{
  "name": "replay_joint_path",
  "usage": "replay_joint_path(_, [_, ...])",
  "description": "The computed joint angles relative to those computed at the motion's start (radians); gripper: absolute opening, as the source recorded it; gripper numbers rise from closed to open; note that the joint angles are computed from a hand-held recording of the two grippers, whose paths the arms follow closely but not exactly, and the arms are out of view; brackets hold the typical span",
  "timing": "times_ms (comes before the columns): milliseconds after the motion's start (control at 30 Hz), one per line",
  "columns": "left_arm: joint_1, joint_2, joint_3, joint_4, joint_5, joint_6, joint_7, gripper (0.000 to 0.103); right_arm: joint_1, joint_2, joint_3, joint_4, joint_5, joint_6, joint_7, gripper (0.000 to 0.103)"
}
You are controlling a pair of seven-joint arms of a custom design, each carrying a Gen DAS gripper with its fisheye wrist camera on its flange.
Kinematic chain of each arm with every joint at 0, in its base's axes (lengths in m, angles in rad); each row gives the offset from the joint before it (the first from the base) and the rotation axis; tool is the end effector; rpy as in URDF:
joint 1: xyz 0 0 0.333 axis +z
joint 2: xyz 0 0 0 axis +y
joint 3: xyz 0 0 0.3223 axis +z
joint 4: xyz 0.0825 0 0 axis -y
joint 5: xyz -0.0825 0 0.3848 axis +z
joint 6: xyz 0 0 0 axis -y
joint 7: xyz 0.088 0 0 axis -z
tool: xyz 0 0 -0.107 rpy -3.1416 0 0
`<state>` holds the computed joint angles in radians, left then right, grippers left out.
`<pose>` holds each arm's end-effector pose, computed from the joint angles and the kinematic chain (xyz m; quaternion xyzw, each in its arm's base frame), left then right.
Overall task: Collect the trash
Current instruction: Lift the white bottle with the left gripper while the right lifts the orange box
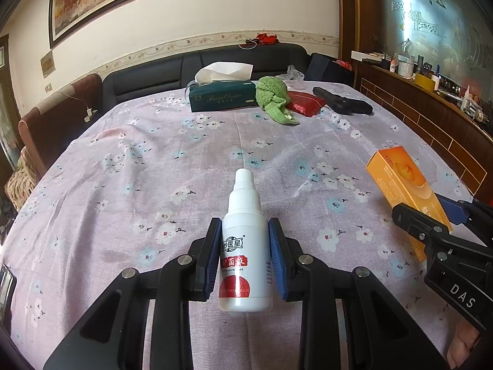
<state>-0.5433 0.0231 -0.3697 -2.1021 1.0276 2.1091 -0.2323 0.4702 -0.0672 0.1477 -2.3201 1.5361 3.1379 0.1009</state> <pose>0.3738 -0.4170 0.4322 -0.7374 0.5317 -0.2212 0.3529 0.4551 0.2169 0.4168 -0.7897 0.4381 -0.1868 0.3867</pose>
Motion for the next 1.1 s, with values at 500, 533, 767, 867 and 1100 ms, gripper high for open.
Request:
replay_joint_path(500, [-0.004, -0.001, -0.002, 0.006, 0.030, -0.001, -0.001, 0.028, -0.013, -0.030, -0.006, -0.018, -0.041, 0.006, 0.102, 0.050])
replay_joint_path(533, [-0.005, -0.002, -0.002, 0.005, 0.035, 0.004, -0.002, 0.028, -0.013, -0.040, -0.009, -0.028, -0.055, 0.004, 0.124, 0.050])
replay_joint_path(767, [0.001, 0.002, -0.001, 0.004, 0.063, 0.087, 0.007, 0.028, -0.012, -0.169, -0.046, -0.131, -0.062, -0.023, 0.169, 0.050])
replay_joint_path(867, [-0.001, 0.003, 0.000, 0.007, 0.074, 0.121, 0.008, 0.028, -0.017, -0.233, -0.060, -0.194, -0.098, -0.022, 0.209, 0.050])
replay_joint_path(1100, [0.008, -0.043, -0.001, -0.024, 0.077, 0.277, -0.012, 0.028, -0.010, -0.380, -0.119, -0.337, -0.226, -0.017, 0.320, 0.050])
